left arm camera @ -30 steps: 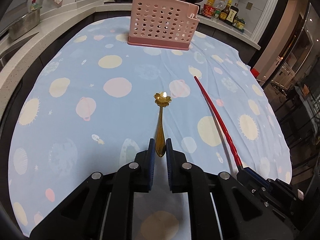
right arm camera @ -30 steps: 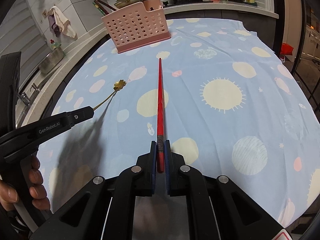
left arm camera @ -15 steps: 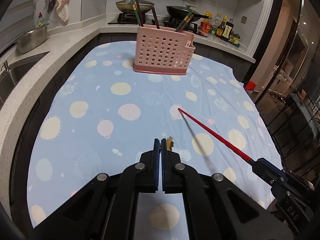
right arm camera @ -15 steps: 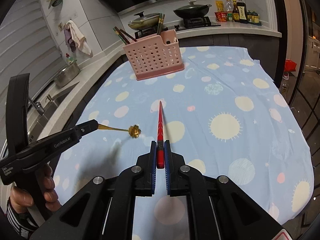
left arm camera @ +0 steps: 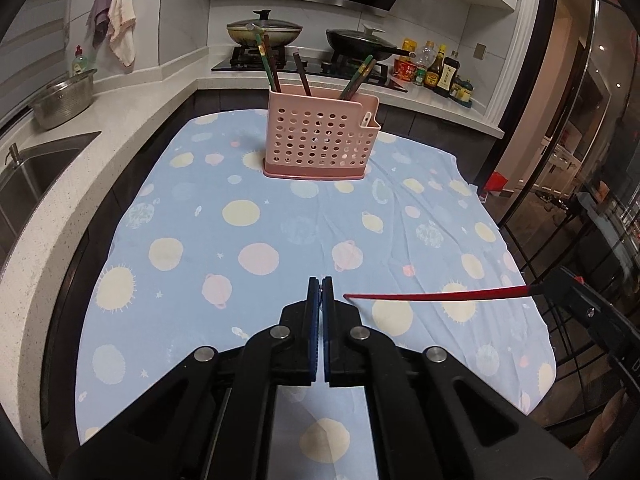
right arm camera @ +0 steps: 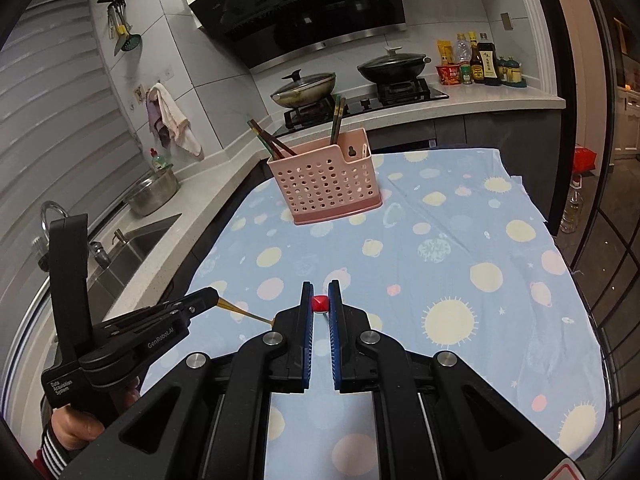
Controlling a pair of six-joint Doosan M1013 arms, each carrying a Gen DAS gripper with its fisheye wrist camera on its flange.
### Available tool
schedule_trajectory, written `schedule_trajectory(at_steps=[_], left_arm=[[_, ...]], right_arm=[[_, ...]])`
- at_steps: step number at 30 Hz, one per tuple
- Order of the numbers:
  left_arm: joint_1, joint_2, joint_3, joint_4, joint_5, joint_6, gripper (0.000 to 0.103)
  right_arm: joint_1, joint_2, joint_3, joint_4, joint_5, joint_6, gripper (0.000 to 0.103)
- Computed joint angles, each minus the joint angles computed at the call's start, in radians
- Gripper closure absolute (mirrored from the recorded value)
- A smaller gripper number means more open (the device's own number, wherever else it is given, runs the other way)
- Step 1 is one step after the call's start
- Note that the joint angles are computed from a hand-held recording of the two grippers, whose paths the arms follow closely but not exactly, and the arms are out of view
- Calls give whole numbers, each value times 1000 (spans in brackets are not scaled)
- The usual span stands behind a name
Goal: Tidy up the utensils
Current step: 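Carry the spoon and red chopstick into the pink holder and open both tools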
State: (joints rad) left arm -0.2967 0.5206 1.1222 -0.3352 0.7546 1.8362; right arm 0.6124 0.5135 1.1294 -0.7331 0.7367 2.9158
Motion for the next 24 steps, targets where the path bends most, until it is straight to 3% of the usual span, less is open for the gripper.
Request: schedule_trajectory(at_steps=[14, 24], left_arm=[[-12, 63, -169, 96, 24, -60, 102], [-4, 163, -371, 99, 87, -76, 102]], right_arm=[[-49, 38, -123, -104, -12, -14, 96], [-96, 111, -265, -67, -33, -79, 96]])
